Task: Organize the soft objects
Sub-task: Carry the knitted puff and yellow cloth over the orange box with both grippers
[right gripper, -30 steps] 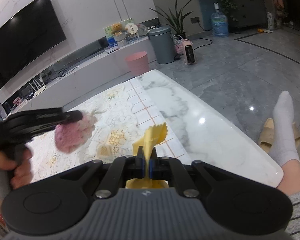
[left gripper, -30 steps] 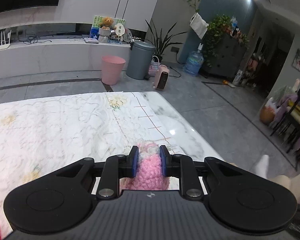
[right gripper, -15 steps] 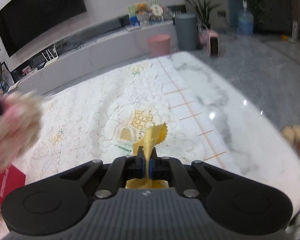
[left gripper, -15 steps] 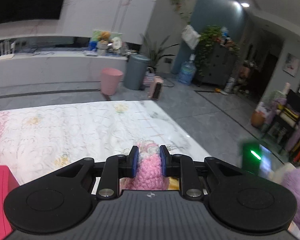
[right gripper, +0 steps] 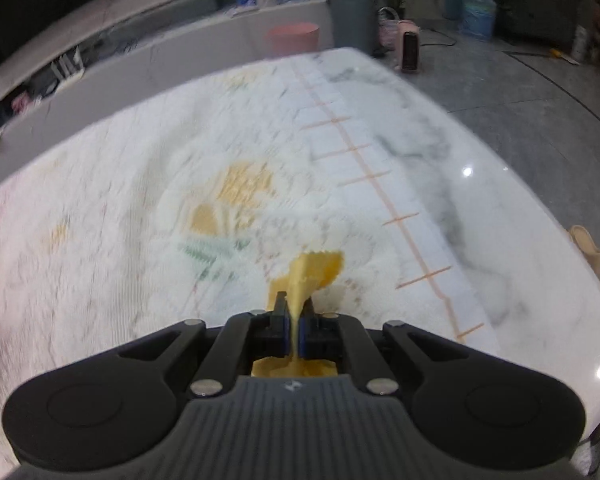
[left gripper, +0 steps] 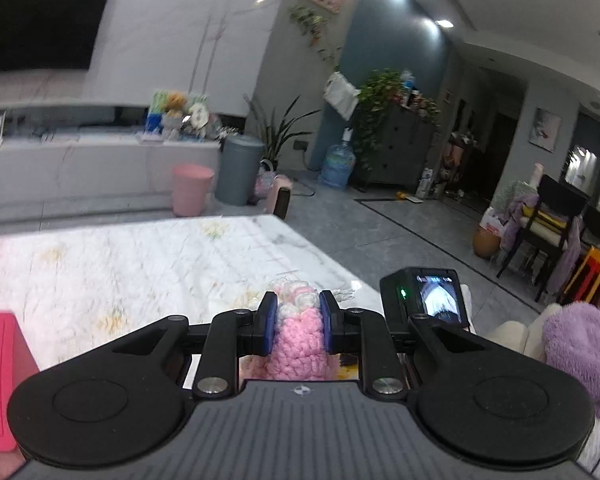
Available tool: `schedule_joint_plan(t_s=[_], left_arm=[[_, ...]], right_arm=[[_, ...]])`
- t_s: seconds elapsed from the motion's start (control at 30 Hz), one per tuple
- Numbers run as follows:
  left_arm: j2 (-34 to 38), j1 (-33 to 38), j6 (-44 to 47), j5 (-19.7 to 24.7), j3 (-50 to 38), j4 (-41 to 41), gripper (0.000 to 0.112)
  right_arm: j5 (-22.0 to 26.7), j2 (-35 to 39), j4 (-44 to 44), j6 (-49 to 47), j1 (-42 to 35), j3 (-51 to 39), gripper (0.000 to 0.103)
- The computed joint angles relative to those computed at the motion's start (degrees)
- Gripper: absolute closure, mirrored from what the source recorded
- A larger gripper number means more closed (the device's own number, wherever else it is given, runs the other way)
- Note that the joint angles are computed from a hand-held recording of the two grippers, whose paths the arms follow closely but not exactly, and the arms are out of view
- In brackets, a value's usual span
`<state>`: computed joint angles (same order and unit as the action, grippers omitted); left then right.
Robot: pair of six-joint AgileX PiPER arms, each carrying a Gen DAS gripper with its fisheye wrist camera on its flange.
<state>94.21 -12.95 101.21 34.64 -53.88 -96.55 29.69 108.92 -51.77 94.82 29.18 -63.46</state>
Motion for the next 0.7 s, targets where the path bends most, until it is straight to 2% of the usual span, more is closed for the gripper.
schedule_joint_plan(t_s=[0.1,0.2,0.43,0.5,0.6,0.7], left_arm=[[-0.2,0.1,-0.5,-1.8,0.1,0.9,0.088],[-2.0,-1.0,-2.5,-6.7,0.9,3.6,0.088],[-4.7,-1.3,-9.2,-10.9,1.6,10.7,0.088],[-5.2,-1.2,-11.5,-11.5,1.2,13.3,0.088],[-5.6,-0.8,-15.0,-12.1,0.6,16.7,0.088],[-6.5,1.1,-20.3,-10.9,-0.1,21.2,0.088]], right_arm=[[3.1,1.4,-2.3,-0.7,1.7,-1.3,0.102],[4.2,1.5,-0.5,-0.5,1.4,-1.9,0.102],[7.9,2.8,-0.3,-2.1,2.7,-3.7,0.102],[8.4,2.9,-0.5,-1.0,2.9,-3.8,0.102],[15.0,5.4,-2.2,-2.2,5.1,-6.4,0.102],[16.5,5.8,-2.3,-1.5,5.7,-7.0,0.103]])
